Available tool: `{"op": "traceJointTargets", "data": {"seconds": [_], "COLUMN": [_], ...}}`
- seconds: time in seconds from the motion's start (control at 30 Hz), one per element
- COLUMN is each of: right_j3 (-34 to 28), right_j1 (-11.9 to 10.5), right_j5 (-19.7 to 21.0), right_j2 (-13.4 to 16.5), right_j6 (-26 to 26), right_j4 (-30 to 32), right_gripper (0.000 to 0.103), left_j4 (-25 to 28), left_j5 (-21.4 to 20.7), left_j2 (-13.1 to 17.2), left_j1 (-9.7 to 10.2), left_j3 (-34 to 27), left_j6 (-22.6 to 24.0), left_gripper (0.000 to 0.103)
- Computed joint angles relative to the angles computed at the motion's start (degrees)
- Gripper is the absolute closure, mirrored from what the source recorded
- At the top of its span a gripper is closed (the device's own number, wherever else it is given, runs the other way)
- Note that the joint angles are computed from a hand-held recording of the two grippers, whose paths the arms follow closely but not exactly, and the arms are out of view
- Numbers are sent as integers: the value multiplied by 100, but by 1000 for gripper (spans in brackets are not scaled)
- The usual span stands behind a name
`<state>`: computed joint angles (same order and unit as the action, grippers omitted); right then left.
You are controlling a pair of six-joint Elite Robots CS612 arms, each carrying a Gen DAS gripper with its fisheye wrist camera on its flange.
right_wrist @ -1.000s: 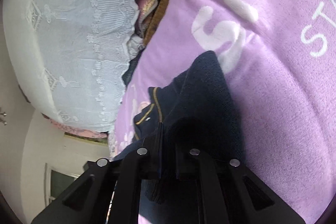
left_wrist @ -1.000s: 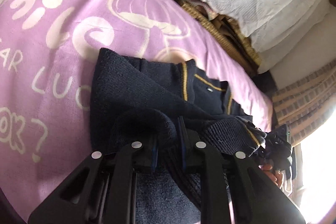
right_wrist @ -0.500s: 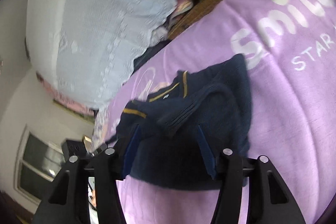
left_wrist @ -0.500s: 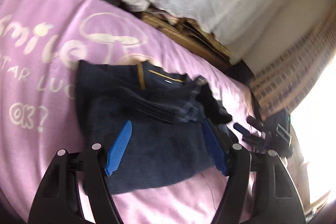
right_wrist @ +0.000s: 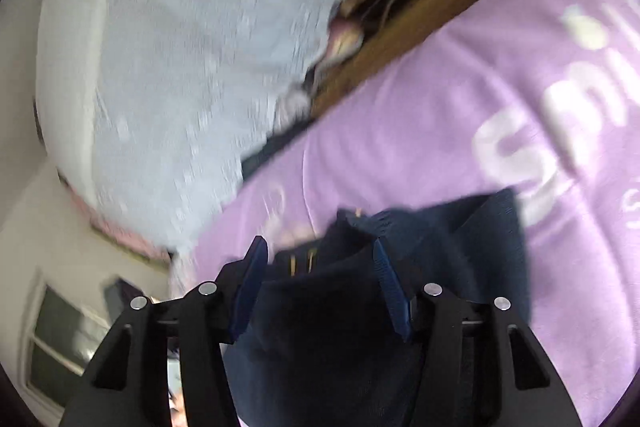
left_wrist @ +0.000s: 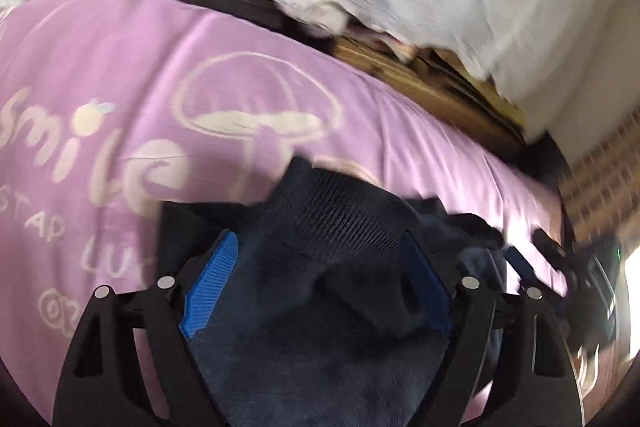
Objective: Fold small clothes
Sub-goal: 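Lift the hem with both grippers and fold it over toward the collar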
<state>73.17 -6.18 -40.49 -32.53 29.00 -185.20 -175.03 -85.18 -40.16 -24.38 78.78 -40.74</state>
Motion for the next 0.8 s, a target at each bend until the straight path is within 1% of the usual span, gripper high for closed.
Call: {"op": "traceJointTargets", "data": {"seconds": [0.03,0.07,0.1,0.13,0.17,0.2,0.23,0.27,0.3,0.33,0.37,0.4,0.43,0.47,0.5,0.53,0.57,0.6,0.63,0.67,0.7,0.73,0.77,0.8], "right_j3": [146,287,414,478,474,422,377,313,218,97,-56,-211,-188,-149,-21,221,434,704,868,1009,1142,1332,1403,1437], "right_j1": [-18,-15,-25,0,25,80,150,215,263,331,332,299,262,224,226,264,300,348,368,422,496,602,725,851], "right_j5": [-180,-356,-461,-526,-487,-394,-395,-463,-599,-975,-1229,-1242,-1227,-1177,-1292,-1646,-1894,-2032,-2025,-2116,-2293,-2634,-3037,-3438], "right_j2": [-61,-145,-255,-319,-339,-335,-335,-322,-282,-225,-98,72,82,30,-52,-194,-321,-485,-579,-677,-763,-875,-940,-928], "right_j6": [87,-67,-460,-708,-874,-1113,-1379,-1723,-1926,-2104,-2046,-1748,-1523,-1380,-1405,-1478,-1614,-1936,-2185,-2412,-2623,-2969,-3308,-3646], "right_j4": [-343,-475,-367,-297,-181,22,247,517,720,1065,1308,1311,1179,1288,1156,884,684,430,316,244,177,200,455,597], "right_gripper": [43,43,43,43,43,43,43,42,36,34,42,64,72,72,70,57,49,45,44,43,39,30,26,25], "left_j4": [-205,-426,-623,-628,-447,-252,35,359,890,1274,1418,1581,1916,2011,1938,1672,1268,766,502,414,505,753,1167,1450], "left_j5": [55,56,-3,-54,-91,-38,173,490,848,981,1355,1868,2352,2725,2893,2900,2749,2562,2563,2733,2852,2927,2938,2796], "left_j2": [-27,-44,-47,-41,-26,-16,3,17,67,159,253,283,309,298,265,193,107,-5,-90,-154,-158,-145,-118,-59], "left_j1": [-4,-13,-27,-38,-62,-92,-144,-197,-240,-243,-304,-404,-500,-581,-621,-649,-659,-678,-718,-798,-844,-874,-883,-853], "left_j3": [112,218,309,319,260,194,93,15,-131,-277,-372,-426,-519,-522,-455,-306,-117,139,328,476,506,484,422,342], "left_j6": [-50,-73,-122,-130,-51,60,195,255,195,126,279,446,474,520,555,623,731,870,951,1039,1104,1138,1101,1051], "left_gripper": [23,23,21,21,21,21,20,17,12,12,9,4,4,4,5,6,6,5,5,5,5,5,4,4]}}
